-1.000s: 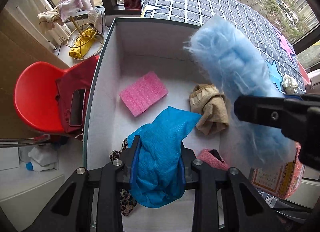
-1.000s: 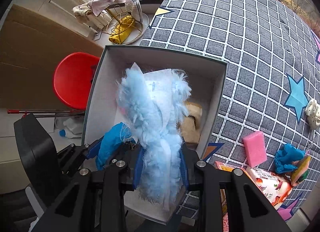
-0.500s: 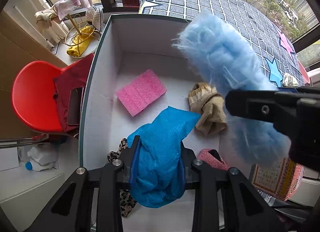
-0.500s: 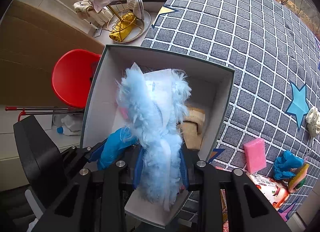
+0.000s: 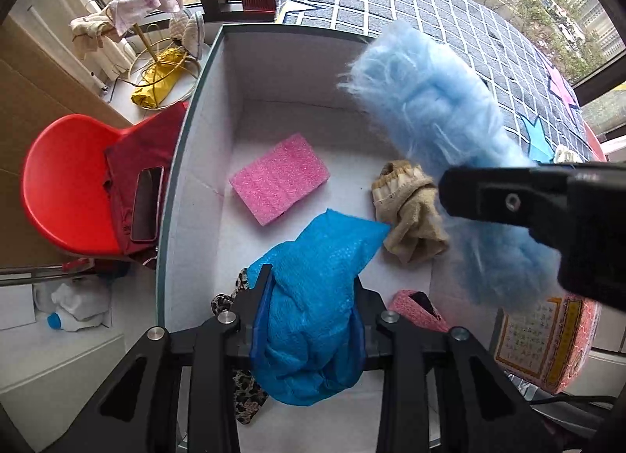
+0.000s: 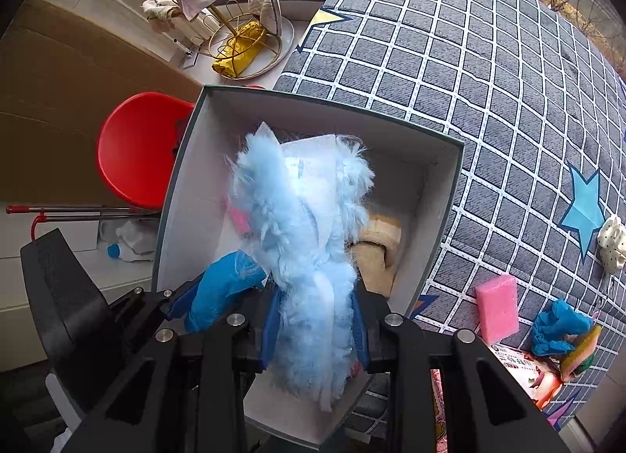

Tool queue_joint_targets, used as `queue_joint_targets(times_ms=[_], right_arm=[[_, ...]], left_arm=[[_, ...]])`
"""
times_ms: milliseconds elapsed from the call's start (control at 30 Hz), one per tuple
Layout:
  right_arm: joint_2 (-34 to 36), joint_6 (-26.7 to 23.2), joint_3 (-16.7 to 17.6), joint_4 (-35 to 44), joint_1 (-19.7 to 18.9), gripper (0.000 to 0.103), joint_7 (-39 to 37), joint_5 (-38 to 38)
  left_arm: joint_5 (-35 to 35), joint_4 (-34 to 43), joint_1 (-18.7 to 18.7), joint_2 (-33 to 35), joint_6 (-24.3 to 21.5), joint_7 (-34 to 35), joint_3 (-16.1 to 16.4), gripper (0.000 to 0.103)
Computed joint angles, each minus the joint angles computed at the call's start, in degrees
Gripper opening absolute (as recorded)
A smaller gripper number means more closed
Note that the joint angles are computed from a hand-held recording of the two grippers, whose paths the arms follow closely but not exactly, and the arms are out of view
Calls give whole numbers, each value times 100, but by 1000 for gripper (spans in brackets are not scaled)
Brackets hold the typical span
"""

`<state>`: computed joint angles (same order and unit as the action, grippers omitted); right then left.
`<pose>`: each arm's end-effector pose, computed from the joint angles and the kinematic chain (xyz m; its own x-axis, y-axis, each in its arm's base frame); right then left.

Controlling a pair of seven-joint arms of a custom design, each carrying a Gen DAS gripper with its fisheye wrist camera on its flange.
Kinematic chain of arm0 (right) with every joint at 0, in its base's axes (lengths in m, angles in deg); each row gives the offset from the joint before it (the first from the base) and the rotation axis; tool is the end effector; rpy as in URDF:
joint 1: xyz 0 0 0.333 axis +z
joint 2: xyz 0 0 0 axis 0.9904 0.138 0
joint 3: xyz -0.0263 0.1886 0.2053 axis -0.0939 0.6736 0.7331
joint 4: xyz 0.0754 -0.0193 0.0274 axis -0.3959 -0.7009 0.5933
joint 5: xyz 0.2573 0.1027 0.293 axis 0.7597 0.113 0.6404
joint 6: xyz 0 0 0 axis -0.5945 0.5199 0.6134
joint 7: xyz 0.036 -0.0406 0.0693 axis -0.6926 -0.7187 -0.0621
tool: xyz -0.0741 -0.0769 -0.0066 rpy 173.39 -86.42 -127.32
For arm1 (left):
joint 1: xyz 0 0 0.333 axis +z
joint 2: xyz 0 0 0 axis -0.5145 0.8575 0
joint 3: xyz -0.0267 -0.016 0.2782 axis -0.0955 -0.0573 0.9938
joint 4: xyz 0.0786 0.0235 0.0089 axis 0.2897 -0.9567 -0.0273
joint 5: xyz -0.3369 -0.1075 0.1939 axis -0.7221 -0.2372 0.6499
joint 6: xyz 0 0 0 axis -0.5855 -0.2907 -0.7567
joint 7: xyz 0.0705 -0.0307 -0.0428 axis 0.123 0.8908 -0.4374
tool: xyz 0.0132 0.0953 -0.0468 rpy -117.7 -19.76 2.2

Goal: Organize soft objects
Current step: 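Open both tools to drop the cloth and fluffy toy into the box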

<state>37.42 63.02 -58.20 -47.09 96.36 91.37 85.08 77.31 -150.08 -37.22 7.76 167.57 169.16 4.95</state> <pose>0.5360 0.1730 0.5181 -0.4059 -0.8894 -0.2102 -0.9062 0.4215 -0.0338 0.5644 -0.1621 0.4677 -0.6172 -0.7854 0.0467 -0.7842 0.6092 -0.1177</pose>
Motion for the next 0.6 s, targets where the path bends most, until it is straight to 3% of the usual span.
queue_joint_targets(times_ms=[100,233,333,400,467,600], right_arm=[[12,24,1,17,-5,34,-33,-50],[-75,22,5,-58,-22,68,104,-197],[-145,35,6,-93,-32,78,197,-312],[-190,47,11,-111,-31,81,269,-364],[-223,-2,20,-101,-35,95,371,-483],[-454,164,-32,-300,-64,99,531,-426]], left_arm=[[-88,-11,7,-20,-4,97,6,64],[-306,95,58,24,-133,85,43,84],[-288,71,70,-9,-99,28,45,96],[-324,79,84,-13,-78,-22,53,103],[-452,101,108,-28,-82,-23,67,103],[-636,138,140,-49,-98,38,77,103]])
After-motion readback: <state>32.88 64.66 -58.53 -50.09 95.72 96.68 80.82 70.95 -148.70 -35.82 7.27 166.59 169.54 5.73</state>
